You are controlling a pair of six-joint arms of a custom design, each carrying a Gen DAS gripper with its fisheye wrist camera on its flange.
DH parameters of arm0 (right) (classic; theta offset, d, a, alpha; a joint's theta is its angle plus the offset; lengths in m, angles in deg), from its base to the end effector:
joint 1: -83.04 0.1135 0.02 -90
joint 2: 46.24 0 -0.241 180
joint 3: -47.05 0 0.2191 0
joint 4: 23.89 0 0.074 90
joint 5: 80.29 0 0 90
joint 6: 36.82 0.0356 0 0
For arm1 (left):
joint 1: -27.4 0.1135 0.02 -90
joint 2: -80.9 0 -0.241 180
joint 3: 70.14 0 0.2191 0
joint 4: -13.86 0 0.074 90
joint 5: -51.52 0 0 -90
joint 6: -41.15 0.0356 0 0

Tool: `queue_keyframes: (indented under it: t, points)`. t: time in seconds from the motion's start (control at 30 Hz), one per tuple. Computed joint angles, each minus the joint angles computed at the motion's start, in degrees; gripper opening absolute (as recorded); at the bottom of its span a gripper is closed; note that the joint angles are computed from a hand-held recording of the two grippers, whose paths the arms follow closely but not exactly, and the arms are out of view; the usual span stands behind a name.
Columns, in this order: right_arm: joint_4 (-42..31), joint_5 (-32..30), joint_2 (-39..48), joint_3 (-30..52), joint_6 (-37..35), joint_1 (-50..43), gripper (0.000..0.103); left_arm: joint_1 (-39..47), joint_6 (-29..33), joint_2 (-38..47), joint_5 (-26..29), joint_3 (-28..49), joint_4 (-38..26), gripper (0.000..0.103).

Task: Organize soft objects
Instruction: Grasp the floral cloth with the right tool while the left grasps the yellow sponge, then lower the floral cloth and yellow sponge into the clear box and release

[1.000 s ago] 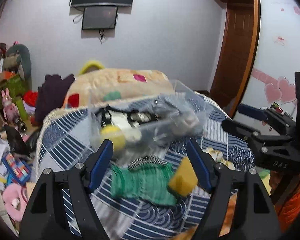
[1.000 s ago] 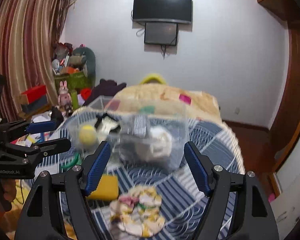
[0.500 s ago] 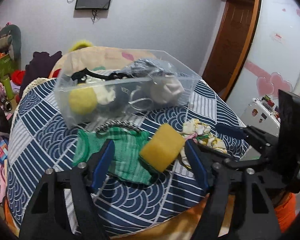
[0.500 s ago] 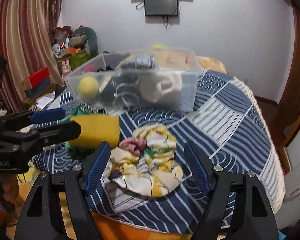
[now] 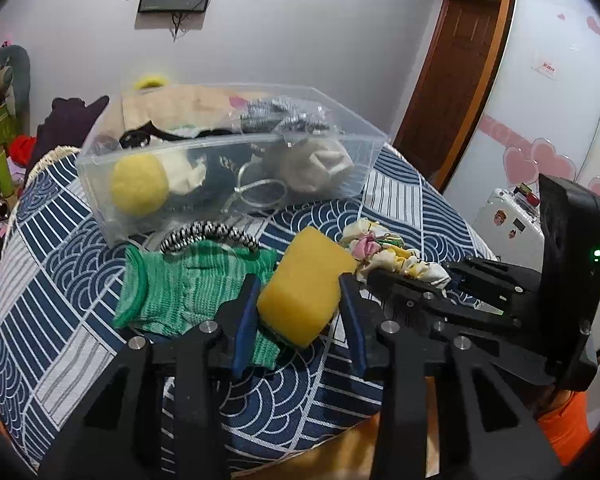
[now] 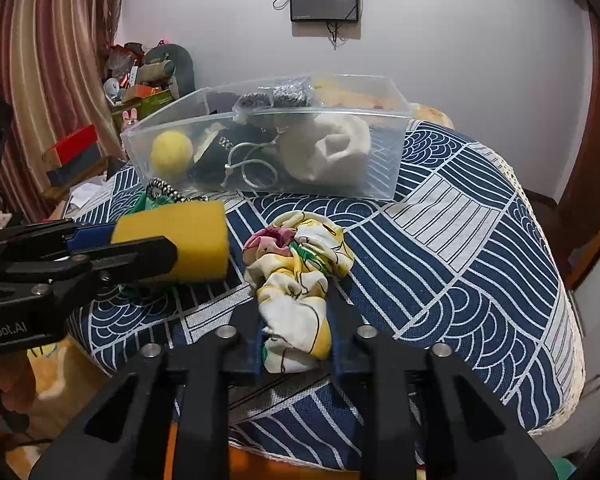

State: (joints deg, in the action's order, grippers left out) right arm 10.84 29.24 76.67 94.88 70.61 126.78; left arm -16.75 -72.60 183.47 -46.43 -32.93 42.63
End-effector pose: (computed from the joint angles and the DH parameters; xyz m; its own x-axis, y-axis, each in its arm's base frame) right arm 0.2173 0.1914 0.0345 -0.5863 -0.1704 -0.7919 -0.3060 0.9518 0.0218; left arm 0.1839 -0.1717 0.0844 -0.6372 0.0627 -0.7681 0.3862 0.8885 -0.2479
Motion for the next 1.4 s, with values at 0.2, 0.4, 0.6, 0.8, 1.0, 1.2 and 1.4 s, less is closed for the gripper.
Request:
queue_keyframes:
  t: [0.2,0.4,0.6,0.8,1.0,1.2,1.4]
  points:
    - [0.72,2.58,-4.24,-2.35,-0.94,0.94,0.017,-0.01,1.00,-6.99,-2.46,-2.26,-1.53,0.038]
    - [1.31,4.80,-9.87,-3.92,-2.84,1.30,0.017,1.77,2.41,-14.48,-4.25,-3.04,-4.52,0.039]
    - [0.91,6.47,-14.42,-3.33,-5.38,0.92,0.017,4.92,4.58,-20.78,-5.83,-2.36,-8.23,0.039]
    - [-0.70,5.83,-15.49,-0.22,-7.37,-1.23,0.017,9.80,6.13,-20.77,-5.24,0.53,-9.45,0.039]
    - [-4.01,4.49,-14.48,5.09,-7.67,-3.70,0.017,12.62,6.81,-14.50,-5.02,4.69,-8.13,0.039]
    - [-8.69,1.32,-10.17,11.70,-6.49,-6.83,0.017,14.22,7.52,-6.16,-4.05,10.77,-8.48,0.039]
    - [-13.74,-0.14,-4.68,18.32,-5.60,-8.12,0.017,15.13,8.70,0.52,-3.16,16.78,-10.96,0.039]
